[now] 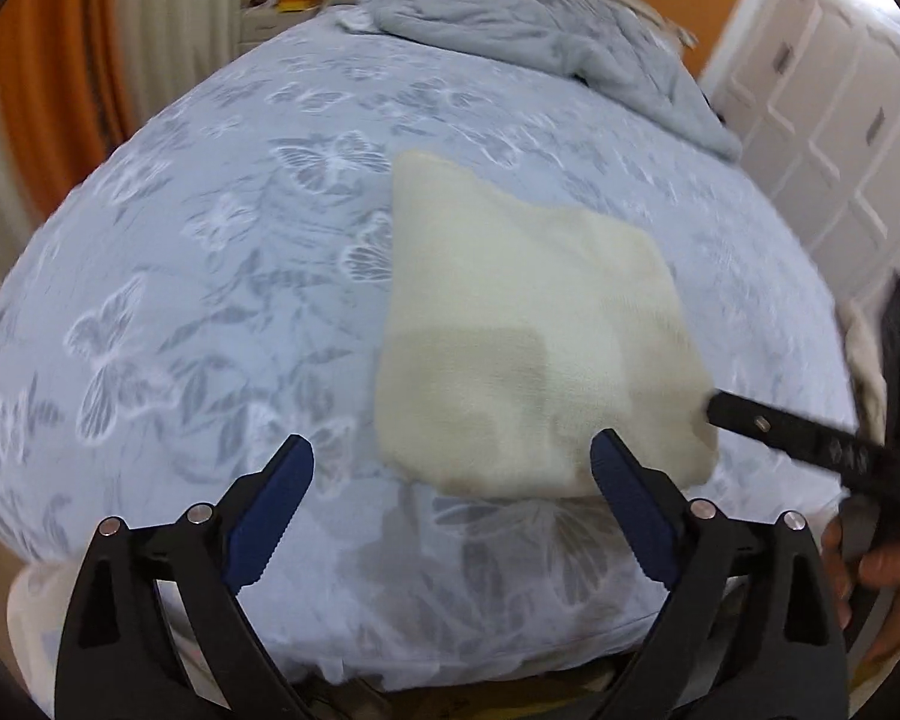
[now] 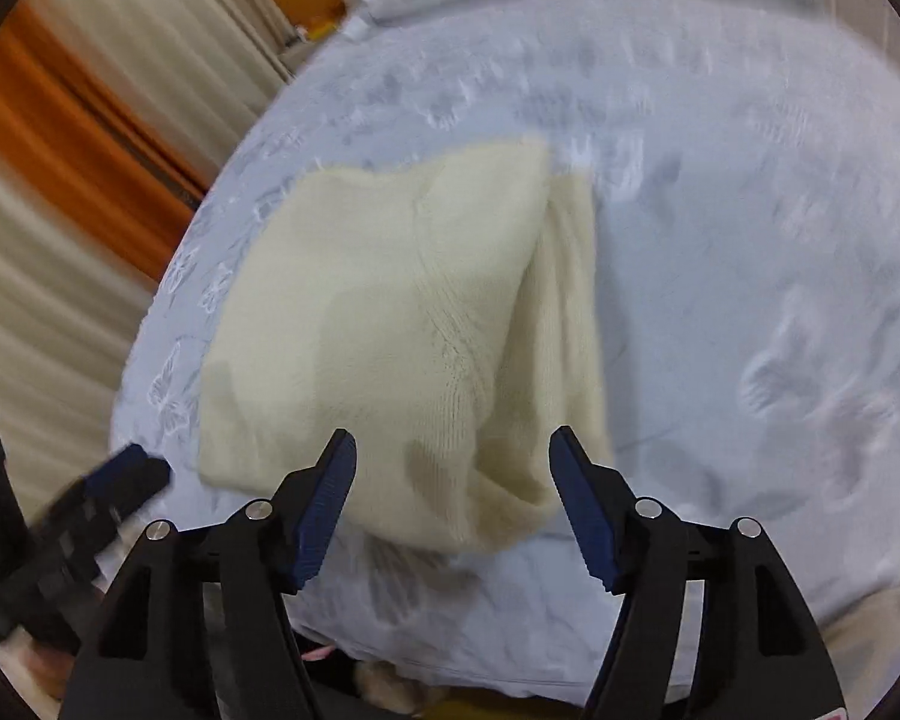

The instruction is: Fold small clothes

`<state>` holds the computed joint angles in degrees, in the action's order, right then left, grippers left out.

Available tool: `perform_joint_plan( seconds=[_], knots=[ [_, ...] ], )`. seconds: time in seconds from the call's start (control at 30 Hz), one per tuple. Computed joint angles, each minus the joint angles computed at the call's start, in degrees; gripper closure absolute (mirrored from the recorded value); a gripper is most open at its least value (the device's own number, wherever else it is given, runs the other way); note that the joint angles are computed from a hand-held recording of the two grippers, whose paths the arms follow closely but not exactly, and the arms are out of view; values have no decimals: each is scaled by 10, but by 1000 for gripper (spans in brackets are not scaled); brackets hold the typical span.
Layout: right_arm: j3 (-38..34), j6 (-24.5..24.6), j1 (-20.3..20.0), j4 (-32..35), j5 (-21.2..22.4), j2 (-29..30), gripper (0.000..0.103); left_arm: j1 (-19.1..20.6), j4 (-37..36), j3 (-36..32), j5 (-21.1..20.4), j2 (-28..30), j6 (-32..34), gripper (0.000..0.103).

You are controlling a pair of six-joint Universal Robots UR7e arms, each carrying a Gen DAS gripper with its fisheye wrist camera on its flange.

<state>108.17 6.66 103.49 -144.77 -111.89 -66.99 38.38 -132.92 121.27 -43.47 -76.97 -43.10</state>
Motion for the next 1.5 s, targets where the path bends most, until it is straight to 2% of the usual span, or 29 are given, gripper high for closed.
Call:
perform_joint_plan(
  seconds=[0.03, 0.07, 0.1, 0.13, 0.27, 0.33, 0.4, 0.43, 0.5, 0.57, 0.67, 0.73, 0.83, 0.93, 1.03, 1.13, 1.27, 1.5],
  knots=[
    [0, 5, -5, 1, 2, 4, 45, 4, 8, -6, 2, 12, 3, 12],
    [-3, -6, -15, -1, 22, 11, 63, 8, 10, -9, 2, 21, 7, 12],
    [-10, -4, -13, 8, 22, 16, 87, 13, 15, -13, 1, 28, 6, 12],
    [-12, -7, -3, -3, 8, 17, 87, 15, 24, -16, 2, 30, -3, 12],
    [-24, -89, 42, -79, -34, 11, 88, 13, 13, -21, 11, 30, 0, 12],
    [-35, -93, 35, -67, -53, 23, 88, 17, 13, -27, 8, 38, 9, 12],
    [-43, -79, 3, -9, -84, 53, 88, 23, 28, -36, 6, 50, 8, 12],
    [-31, -74, -17, -12, -69, 55, 87, 30, 41, -43, -2, 61, 8, 11],
    [-23, -58, -24, -30, -43, 44, 88, 35, 48, -48, -7, 70, 7, 10],
    [-25, -28, -22, -11, -28, 29, 86, 32, 58, -48, 7, 73, -4, 10],
    [-16, -24, 0, -18, -49, 7, 78, 24, 74, -50, 14, 62, -22, 12],
    [5, -17, 15, -37, -61, -18, 68, 14, 98, -53, 24, 56, -37, 12],
    [30, 12, 40, -35, -96, -51, 56, -7, 137, -57, 35, 46, -64, 11],
    [54, 36, 74, -29, -164, -68, 45, -33, 169, -55, 53, 37, -97, 9],
    [76, 38, 90, -41, -186, -84, 36, -54, 201, -57, 59, 32, -127, 9],
    [109, 52, 103, -59, -205, -97, 32, -74, 239, -61, 67, 34, -153, 9],
    [131, 86, 110, -35, -214, -110, 31, -98, 321, -71, 90, 44, -207, 8],
    [155, 93, 129, -39, -235, -120, 30, -123, 363, -67, 95, 45, -260, 8]
  ],
)
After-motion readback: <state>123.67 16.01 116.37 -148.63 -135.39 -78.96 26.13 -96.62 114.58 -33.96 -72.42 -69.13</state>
